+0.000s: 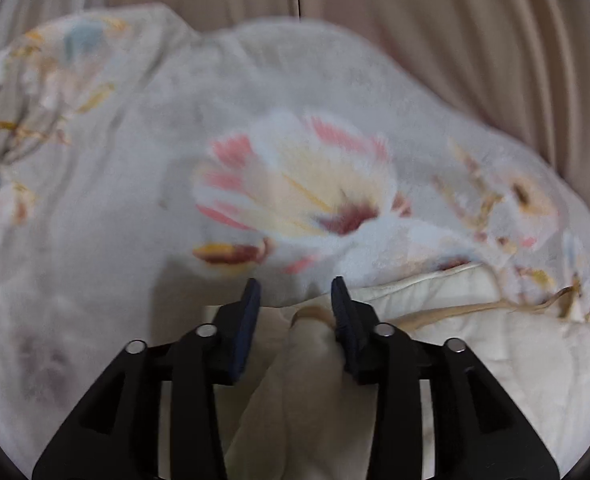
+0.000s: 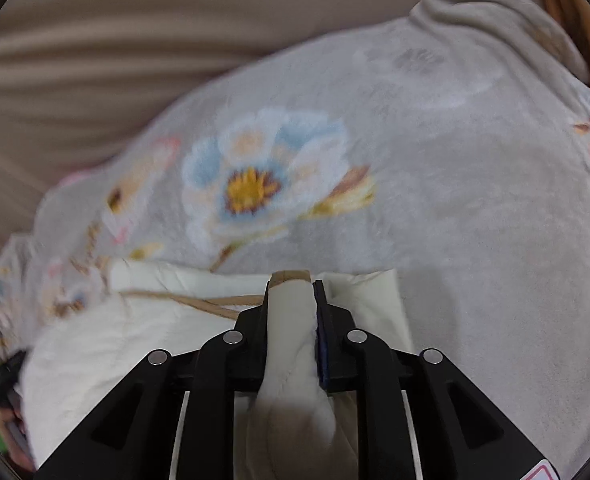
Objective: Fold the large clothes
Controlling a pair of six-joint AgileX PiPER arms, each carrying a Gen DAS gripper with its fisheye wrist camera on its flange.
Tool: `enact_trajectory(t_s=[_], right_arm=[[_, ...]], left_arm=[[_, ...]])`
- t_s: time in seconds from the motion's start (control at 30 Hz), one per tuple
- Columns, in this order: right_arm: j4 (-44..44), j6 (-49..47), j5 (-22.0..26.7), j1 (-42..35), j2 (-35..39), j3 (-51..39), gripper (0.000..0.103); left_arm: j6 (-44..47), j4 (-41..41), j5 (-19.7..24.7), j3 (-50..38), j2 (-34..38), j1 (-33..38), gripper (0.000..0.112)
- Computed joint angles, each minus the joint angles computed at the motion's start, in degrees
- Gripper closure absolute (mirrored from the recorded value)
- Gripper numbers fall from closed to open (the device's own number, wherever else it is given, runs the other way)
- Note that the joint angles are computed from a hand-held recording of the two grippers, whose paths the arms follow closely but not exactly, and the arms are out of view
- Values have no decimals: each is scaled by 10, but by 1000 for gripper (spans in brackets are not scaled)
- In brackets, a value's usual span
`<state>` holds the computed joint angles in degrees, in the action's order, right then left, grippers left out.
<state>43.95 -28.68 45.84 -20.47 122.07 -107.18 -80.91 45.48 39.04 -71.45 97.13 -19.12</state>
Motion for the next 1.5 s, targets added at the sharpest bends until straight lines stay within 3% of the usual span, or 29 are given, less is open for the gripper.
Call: enact_trajectory(t_s=[0.1, 0.2, 0.3, 0.4, 0.43, 0.53, 0.6, 0.7, 0.77, 0.83, 0.87, 0.97, 1.0, 1.1, 1.23, 1.3, 1.4, 1.5], right_arm=[[94, -124, -52, -28, -110, 137, 80], [102, -187, -16, -32, -177, 195, 81], [108, -248, -6, -10, -220, 263, 81], [92, -288, -51, 24, -238, 335, 83], [91, -302, -81, 31, -238, 356, 92], [120, -337, -107, 7, -227, 378, 93], [123, -319, -88, -24, -210, 363, 103], [125, -277, -41, -60, -197, 343, 103], [148, -305, -34, -62, -229, 374, 90], [165, -352, -37, -45, -269, 414, 90], [161, -366, -48, -30, -282, 429, 90], [122, -369, -147, 32, -282, 464, 93], [130, -379, -154, 34, -277, 468, 94], [100, -320, -116, 19, -291, 454, 90], [136, -340, -21, 5, -338, 460, 89], [125, -330, -10, 30, -353, 460, 89], [104, -299, 5, 88, -357, 451, 89], [68, -256, -19, 155, -343, 435, 89]], left_arm=[[-49, 89, 72, 35, -80, -89, 68], [-30, 111, 111, 37, -108, -179, 50], [-6, 93, 136, 20, -70, -230, 50], [-22, 71, 123, 38, -39, -236, 49], [-42, 74, 109, 59, -38, -232, 48], [-107, 112, 100, 121, -63, -228, 47], [-125, 111, 89, 151, -89, -214, 47], [-144, 110, 80, 180, -111, -201, 47], [-153, 114, 83, 184, -110, -205, 47], [-163, 123, 99, 177, -96, -216, 47], [-168, 125, 103, 175, -92, -219, 46], [-179, 129, 81, 187, -101, -210, 46], [-175, 120, 67, 194, -112, -203, 46], [-181, 104, 75, 212, -148, -216, 47], [-242, 113, 158, 248, -208, -290, 36], [-285, 104, 175, 283, -254, -311, 35], [-341, 85, 167, 337, -313, -318, 34], [-365, 62, 125, 389, -355, -308, 34]])
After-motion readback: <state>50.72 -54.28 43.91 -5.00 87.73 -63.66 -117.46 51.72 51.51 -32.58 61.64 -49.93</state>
